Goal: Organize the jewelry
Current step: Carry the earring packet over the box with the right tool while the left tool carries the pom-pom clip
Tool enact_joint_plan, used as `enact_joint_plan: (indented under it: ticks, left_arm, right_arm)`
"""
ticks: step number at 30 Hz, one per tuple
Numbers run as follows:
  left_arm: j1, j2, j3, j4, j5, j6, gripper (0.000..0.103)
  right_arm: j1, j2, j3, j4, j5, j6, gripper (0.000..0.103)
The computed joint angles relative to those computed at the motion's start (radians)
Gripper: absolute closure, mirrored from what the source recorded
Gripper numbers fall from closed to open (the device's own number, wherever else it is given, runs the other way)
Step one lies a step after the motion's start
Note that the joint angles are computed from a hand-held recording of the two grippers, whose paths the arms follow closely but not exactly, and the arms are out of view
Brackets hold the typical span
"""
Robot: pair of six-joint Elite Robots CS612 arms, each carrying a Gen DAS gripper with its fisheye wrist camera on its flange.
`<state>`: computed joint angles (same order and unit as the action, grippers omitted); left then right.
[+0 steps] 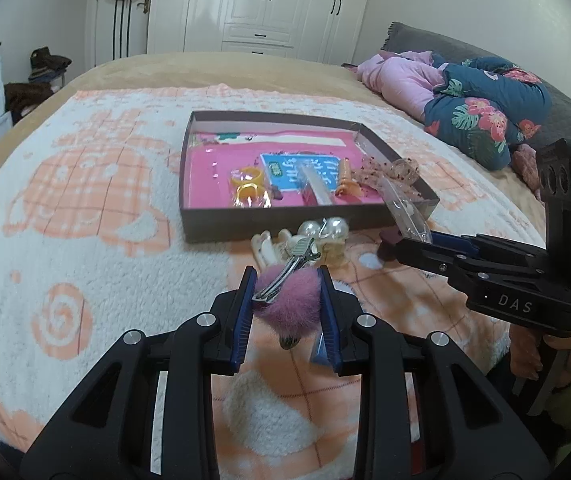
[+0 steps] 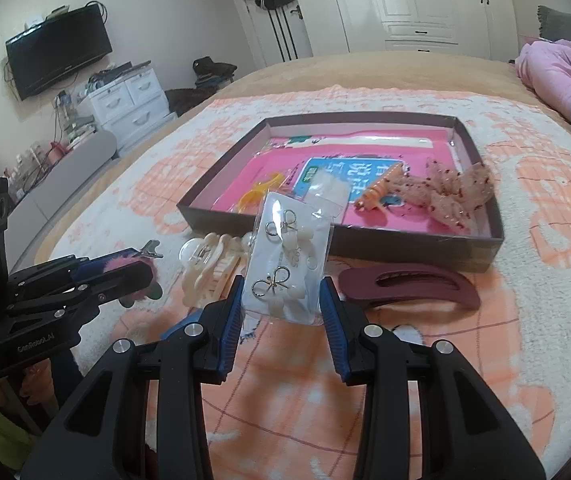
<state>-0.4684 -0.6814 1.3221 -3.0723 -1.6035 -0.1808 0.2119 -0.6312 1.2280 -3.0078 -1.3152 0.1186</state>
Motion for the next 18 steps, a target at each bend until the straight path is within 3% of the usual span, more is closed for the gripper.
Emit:
enact_joint_plan:
  ticks: [18]
  left_arm:
    - [-0.028,0.045,-0.124,0.057,0.017,0.040,0.081]
  right_arm:
    - [-0.028,-0.012,0.021,-0.078,-0.052,0.044,0.067]
